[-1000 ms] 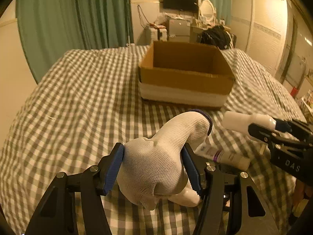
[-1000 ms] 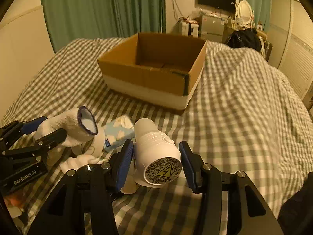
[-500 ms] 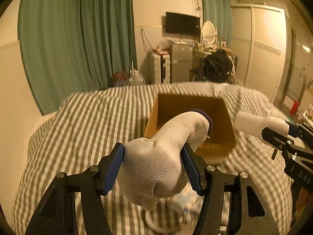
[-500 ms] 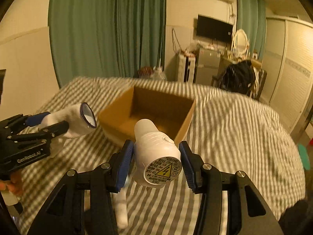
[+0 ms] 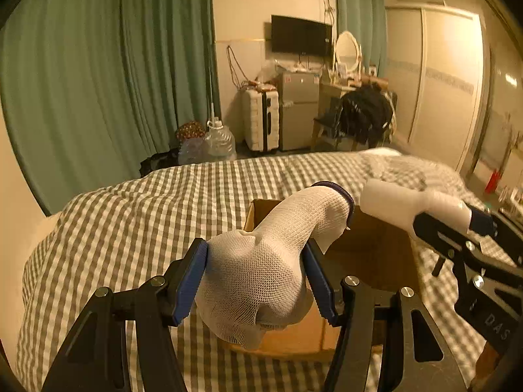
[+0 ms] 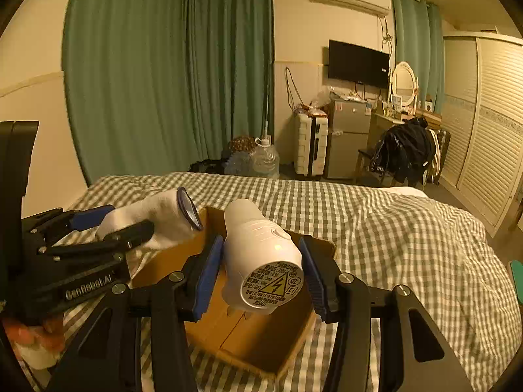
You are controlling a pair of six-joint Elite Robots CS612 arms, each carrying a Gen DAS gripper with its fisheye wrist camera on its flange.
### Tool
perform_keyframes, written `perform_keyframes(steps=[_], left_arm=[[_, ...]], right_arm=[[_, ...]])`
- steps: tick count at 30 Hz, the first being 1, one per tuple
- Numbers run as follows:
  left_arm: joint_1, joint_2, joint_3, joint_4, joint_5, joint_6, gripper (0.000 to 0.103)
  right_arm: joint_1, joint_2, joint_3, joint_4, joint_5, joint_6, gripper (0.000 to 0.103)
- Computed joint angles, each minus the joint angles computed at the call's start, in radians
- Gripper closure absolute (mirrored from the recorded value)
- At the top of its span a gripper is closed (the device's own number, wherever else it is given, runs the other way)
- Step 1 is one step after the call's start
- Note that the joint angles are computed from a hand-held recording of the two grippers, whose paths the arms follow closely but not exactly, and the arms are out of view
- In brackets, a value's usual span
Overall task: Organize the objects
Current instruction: 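Carry the sock with the left tool while the right tool carries the dryer, releasing both into the box, then withdraw both tools from the box back toward the remaining items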
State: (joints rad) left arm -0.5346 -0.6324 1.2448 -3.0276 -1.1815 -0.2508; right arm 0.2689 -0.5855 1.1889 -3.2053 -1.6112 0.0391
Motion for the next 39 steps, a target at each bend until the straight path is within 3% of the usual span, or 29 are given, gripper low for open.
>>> perform_keyframes(steps=[5,9,12,17,19,20,21,22,30,39], left_arm=[[0.007,0.052,-0.062,0.039,-0.019,0.012,0.042],[-0.008,0.079,-0.074,-0.01,0.034,0.122,0.042],[-0.016,0.085,-0.078,-0.028,0.043,0.154,0.042],[-0.009,0.079,-0.066,-0.068,-0.038,0.14,0.041],[-0.001,0.07,-0.058,-0.075,-0.077,0.122,0.033],[-0.001,0.064,-0.049,-0.082,-0.076,0.11,0.029],[-0.001,0.059,-0.041,-0.084,-0.066,0.102,0.018],[-0.003,0.053,-0.032,-0.086,-0.051,0.094,0.01],[-0.001,-0.033,0.103,-0.106,-0.041,-0.022,0.009],[-0.047,-0.154,0.306,-0.137,0.053,-0.067,0.009]], right_arm=[[-0.01,0.074,-0.123,0.101,0.007,0.011,0.055],[-0.016,0.114,-0.16,0.156,0.007,0.024,0.055],[-0.028,0.122,-0.156,0.185,0.025,0.035,0.055],[-0.04,0.123,-0.147,0.158,0.034,0.056,0.054],[-0.043,0.119,-0.138,0.143,0.047,0.075,0.051],[-0.043,0.115,-0.127,0.132,0.05,0.086,0.039],[-0.043,0.108,-0.112,0.112,0.046,0.098,0.032],[-0.043,0.102,-0.1,0.092,0.044,0.106,0.032],[-0.035,0.017,0.042,-0.069,-0.028,0.087,0.03],[-0.022,-0.12,0.263,-0.157,-0.023,0.058,0.03]])
